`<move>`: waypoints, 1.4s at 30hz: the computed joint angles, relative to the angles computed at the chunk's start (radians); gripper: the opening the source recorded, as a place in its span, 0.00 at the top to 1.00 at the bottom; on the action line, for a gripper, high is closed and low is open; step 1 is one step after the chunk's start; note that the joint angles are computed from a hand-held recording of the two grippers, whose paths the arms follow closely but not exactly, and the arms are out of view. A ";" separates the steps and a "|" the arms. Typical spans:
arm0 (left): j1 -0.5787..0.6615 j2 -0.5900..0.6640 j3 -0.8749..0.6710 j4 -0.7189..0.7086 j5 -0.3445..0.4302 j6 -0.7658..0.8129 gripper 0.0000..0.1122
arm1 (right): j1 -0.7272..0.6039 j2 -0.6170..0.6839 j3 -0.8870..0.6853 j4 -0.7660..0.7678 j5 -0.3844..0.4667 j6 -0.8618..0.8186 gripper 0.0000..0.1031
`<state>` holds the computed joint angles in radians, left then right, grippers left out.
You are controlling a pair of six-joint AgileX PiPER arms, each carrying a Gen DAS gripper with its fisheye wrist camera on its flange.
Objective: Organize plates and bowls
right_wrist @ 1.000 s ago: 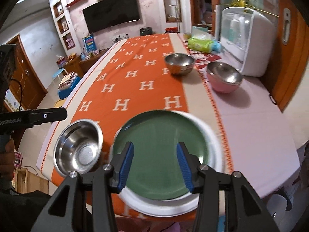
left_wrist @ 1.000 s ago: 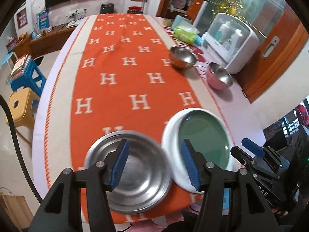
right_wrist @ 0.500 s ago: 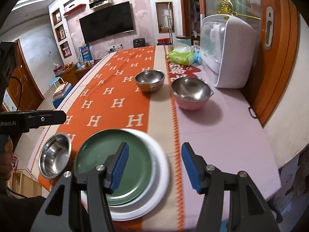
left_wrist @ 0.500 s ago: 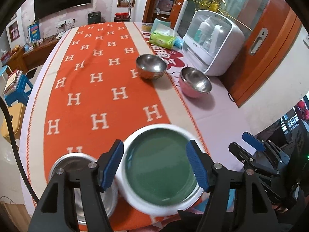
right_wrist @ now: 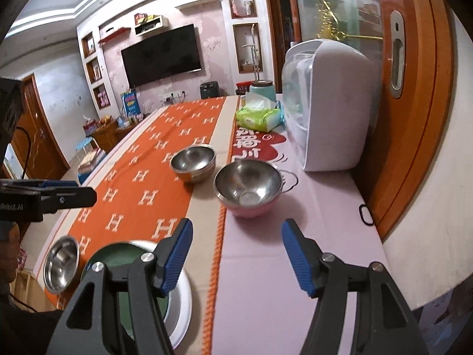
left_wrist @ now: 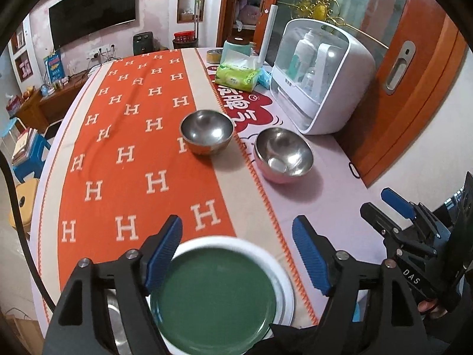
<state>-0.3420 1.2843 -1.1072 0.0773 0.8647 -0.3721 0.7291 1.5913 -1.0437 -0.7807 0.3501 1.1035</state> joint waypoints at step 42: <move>0.059 0.925 -0.891 -0.106 0.270 0.064 0.25 | -0.383 0.564 -0.427 1.672 0.046 -1.568 0.35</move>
<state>-0.2834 2.2088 -1.9979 -0.0286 1.1350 -0.3082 0.3458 2.1551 -1.4709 0.8916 0.3957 -0.4643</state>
